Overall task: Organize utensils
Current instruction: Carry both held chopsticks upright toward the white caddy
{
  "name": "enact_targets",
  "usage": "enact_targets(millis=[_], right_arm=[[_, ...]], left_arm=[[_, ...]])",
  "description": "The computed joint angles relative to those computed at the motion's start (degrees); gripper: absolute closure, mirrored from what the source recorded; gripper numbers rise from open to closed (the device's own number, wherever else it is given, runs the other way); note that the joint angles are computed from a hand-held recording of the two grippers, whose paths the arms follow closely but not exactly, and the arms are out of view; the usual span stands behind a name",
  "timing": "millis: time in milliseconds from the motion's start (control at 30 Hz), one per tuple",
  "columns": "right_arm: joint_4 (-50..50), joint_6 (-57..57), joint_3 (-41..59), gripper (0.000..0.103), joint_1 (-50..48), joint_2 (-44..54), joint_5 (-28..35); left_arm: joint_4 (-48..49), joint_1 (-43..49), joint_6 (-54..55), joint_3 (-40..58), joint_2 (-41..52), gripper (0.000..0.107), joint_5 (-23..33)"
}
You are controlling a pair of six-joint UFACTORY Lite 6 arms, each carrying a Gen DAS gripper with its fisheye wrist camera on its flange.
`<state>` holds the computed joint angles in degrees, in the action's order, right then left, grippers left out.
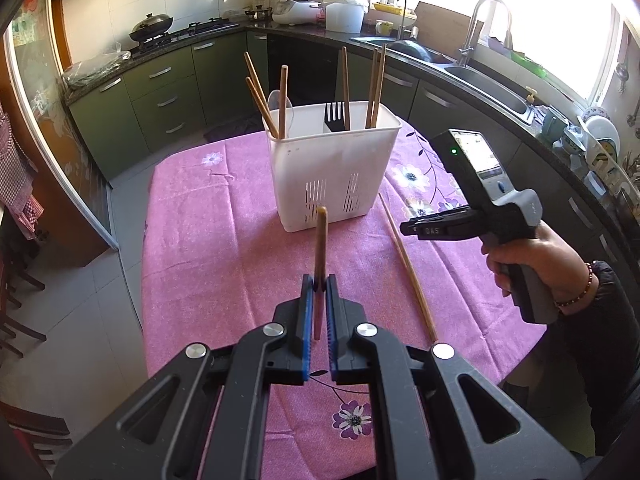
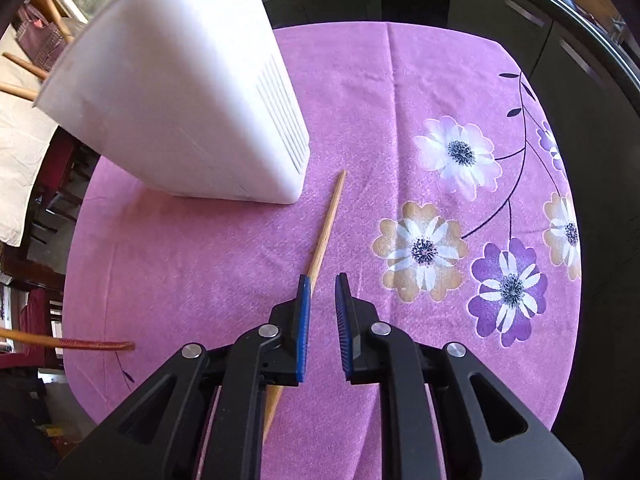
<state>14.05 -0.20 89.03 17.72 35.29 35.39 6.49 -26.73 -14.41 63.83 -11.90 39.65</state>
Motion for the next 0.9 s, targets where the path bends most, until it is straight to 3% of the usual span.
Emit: enact_targets(millis=[300, 500, 633, 767, 900], right_arm=[[-10.2, 12.1, 5.9, 0.088, 4.6, 5.9, 1.5], [-16.5, 18.4, 3.1, 0.096, 8.1, 4.7, -1.3], [-11.3, 12.6, -8.7, 0.096, 6.3, -5.8, -7.2], [-6.0, 6.4, -22.7, 0.096, 4.7, -22.9, -12.1], [-2.1, 1.4, -32.3, 0.096, 3.5, -39.0, -12.7]], left_arm=[[-3.8, 1.8, 4.7, -1.7, -1.5, 0.101, -1.2], [-4.0, 1.6, 5.1, -1.8, -1.8, 0.101, -1.0], [-3.8, 1.3, 5.0, -1.3, -1.9, 0.101, -0.8], [-2.4, 0.4, 3.6, -0.5, -2.3, 0.101, -0.1], [-0.4, -0.8, 1.2, 0.6, -2.8, 0.101, 0.8]])
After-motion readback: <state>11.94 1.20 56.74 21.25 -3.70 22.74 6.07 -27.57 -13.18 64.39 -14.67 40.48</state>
